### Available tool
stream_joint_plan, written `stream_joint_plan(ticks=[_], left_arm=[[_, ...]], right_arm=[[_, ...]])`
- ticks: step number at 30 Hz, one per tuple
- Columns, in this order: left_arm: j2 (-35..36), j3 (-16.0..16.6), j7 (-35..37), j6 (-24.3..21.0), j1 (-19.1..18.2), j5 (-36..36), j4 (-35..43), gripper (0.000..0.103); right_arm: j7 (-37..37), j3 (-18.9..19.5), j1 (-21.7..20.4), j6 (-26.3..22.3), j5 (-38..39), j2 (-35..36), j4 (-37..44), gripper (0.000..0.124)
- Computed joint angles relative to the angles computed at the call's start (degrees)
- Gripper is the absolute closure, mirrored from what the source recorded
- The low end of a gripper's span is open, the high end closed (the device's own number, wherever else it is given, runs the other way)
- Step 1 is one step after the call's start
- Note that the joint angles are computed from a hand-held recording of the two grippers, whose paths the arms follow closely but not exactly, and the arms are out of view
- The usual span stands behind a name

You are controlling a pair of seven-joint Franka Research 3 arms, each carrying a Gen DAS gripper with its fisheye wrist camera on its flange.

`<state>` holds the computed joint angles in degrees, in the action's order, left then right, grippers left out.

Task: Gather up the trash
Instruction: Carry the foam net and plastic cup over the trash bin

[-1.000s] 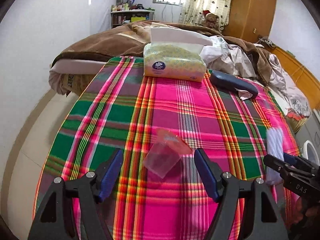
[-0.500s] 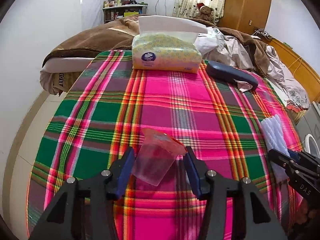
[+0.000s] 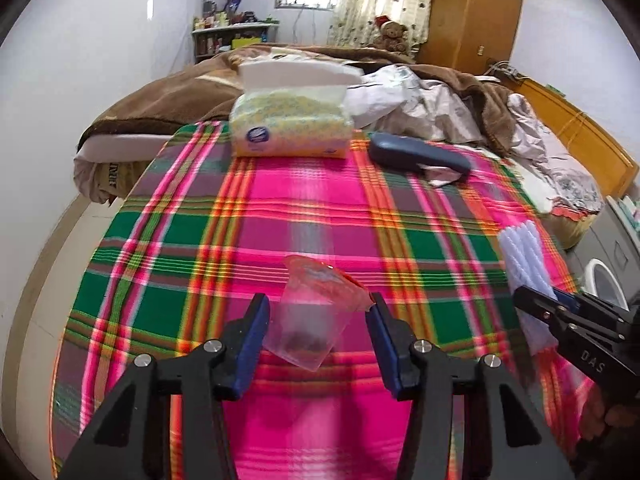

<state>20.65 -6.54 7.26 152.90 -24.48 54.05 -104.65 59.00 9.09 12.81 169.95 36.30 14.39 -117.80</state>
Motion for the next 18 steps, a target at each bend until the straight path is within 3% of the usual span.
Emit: stream_joint_plan(ticks=[8,18], left_arm=[[-0.3,-1.0,-0.4,-2.0,-2.7,2.3,2.6,0.051],[3.5,-1.7,2.4,-3.4,-6.6,3.0,10.6,0.051]], right_arm=[[-10.6,2.1,-3.3,0.7,12.4,-4.1,-2.9,0.1],[-21.0,-1.8,-2.5,1.1,24.3,-9.0,-5.9,0.1]])
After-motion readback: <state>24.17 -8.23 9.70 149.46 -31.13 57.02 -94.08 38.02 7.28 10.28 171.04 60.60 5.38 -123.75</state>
